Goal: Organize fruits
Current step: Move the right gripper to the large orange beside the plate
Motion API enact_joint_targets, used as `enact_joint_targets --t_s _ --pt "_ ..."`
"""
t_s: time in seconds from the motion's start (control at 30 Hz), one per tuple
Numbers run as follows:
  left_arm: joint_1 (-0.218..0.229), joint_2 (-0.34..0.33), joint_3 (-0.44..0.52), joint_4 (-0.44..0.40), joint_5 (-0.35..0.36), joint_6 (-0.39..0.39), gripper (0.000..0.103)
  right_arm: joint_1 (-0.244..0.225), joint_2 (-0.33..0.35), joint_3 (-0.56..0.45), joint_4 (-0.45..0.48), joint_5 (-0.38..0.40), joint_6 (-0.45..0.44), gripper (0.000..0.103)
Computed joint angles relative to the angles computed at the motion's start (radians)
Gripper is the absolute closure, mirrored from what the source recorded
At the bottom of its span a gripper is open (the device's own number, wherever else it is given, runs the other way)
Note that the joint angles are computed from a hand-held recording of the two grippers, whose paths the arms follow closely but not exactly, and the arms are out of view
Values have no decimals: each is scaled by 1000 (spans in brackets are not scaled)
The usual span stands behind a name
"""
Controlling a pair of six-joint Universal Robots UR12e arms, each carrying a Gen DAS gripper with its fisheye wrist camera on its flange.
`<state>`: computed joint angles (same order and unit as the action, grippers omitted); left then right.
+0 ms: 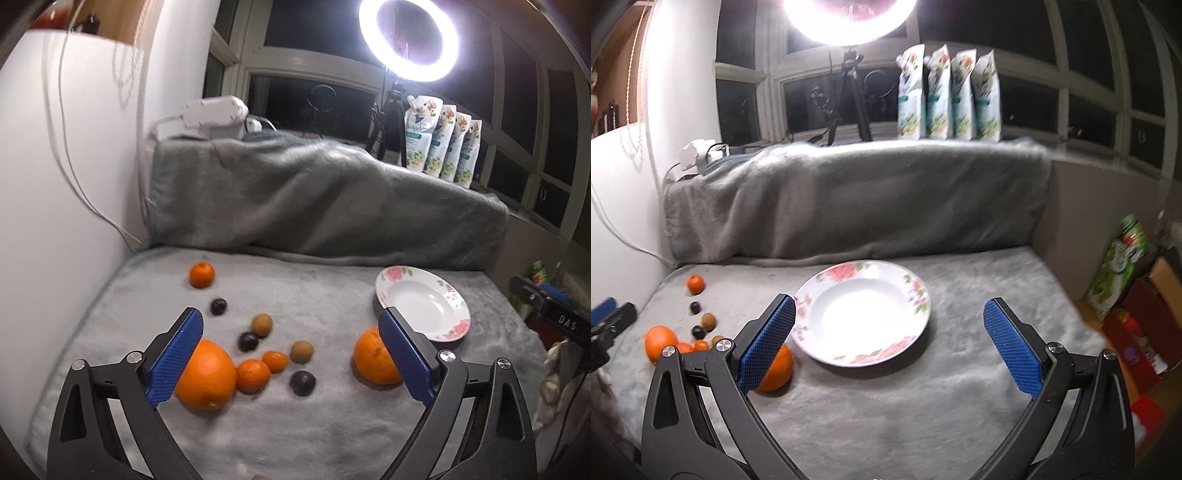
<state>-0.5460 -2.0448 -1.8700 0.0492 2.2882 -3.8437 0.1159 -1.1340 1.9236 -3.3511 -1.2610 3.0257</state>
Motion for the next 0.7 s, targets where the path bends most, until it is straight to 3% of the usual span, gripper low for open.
enact_joint_targets --t_s 0.2,0.27,0.53,0.7 --pt "27 -8 -14 53 -160 -3 14 -21 6 -17 153 164 -17 1" --pt "37 -12 -17 68 -224 -2 17 -25 10 -24 208 208 -22 6" --pt "72 -29 -21 98 -433 7 26 -27 16 -52 446 335 -79 16" --pt "80 -44 -12 98 -497 34 28 -29 34 -82 571 405 -75 20"
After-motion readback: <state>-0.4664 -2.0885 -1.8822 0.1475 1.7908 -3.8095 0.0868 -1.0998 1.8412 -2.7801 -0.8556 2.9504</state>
